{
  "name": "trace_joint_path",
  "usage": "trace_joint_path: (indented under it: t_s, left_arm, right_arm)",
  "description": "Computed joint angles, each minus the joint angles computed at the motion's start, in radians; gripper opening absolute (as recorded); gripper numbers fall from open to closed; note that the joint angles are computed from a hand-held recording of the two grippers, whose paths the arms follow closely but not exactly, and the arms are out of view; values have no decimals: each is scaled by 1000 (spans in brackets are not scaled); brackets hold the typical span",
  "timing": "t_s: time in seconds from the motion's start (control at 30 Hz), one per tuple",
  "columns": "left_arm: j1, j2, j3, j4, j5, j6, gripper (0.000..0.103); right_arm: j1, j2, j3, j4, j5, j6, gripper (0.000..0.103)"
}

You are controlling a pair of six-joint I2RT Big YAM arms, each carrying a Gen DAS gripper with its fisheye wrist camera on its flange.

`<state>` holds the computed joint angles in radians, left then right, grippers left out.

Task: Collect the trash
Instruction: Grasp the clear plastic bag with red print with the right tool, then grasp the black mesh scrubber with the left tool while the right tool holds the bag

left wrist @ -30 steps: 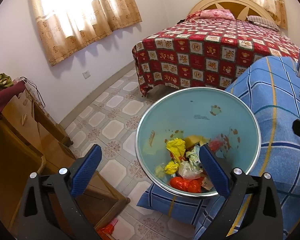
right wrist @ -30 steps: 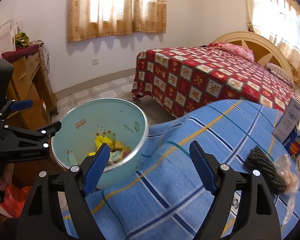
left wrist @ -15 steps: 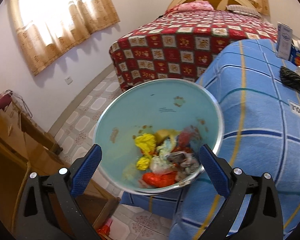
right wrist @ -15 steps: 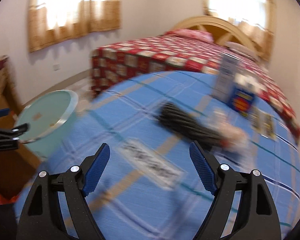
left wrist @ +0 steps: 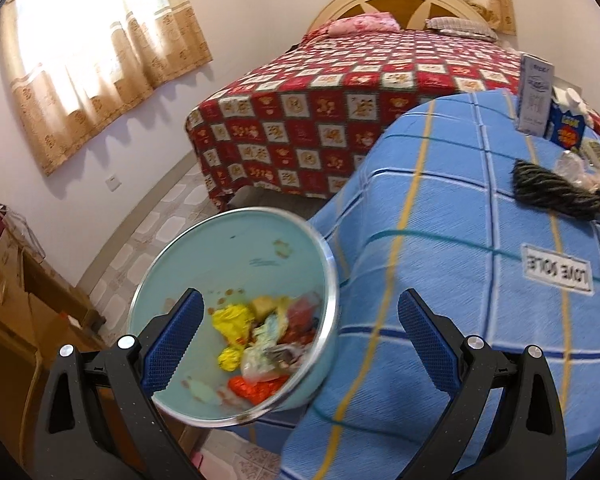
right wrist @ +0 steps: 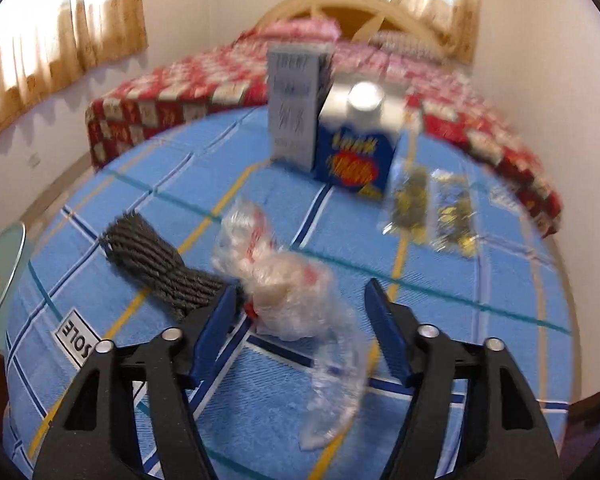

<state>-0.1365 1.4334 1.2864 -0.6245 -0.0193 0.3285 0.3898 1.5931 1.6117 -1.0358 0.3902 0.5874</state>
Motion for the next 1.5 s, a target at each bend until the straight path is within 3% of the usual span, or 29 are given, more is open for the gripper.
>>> trace_joint_path:
  t_s: [0.1, 0.17, 0.3, 0.57, 0.93, 1.0, 1.07, 1.13, 1.2, 1.33, 1.37, 1.5]
  left_arm:
    - [-27, 1, 7, -10, 9, -2, 96]
    - [-43, -1, 9, -13, 14, -2, 96]
    - [-100, 14, 32, -23, 6, -5, 96]
    - [-214, 79, 113, -56, -2, -24, 96]
    - [-315, 240, 299, -178, 11, -86, 94]
    - [-323, 268, 322, -210, 16, -84, 84]
    - [-321, 284, 328, -219, 42, -105, 81]
    - [-319, 284, 330, -223, 74, -98, 68]
    - [-316, 283, 335, -242, 124, -80, 39]
    - [-328, 251, 290, -220, 133, -49, 15]
    - [-324, 247, 289, -228, 144, -54, 2]
    - [-305, 223, 280, -225, 149, -57, 0]
  right_arm:
    - [-16, -25, -38, 41, -53, -14, 37]
    - [-15, -59, -73, 72, -64, -8, 35]
    - [-11, -148, -149, 111, -20, 24, 35]
    - [-5, -245, -219, 39, 117, 94, 36]
    - [-34, -329, -306, 62, 113, 94, 39]
    - [-34, -323, -305, 68, 104, 94, 39]
    - [-37, -321, -306, 76, 94, 90, 40]
    - [-38, -318, -310, 87, 78, 84, 40]
    - [-36, -313, -309, 93, 69, 82, 40]
    - [-28, -307, -312, 109, 62, 89, 40]
    - [-23, -307, -312, 112, 66, 91, 40]
    - [3, -299, -299, 111, 83, 93, 40]
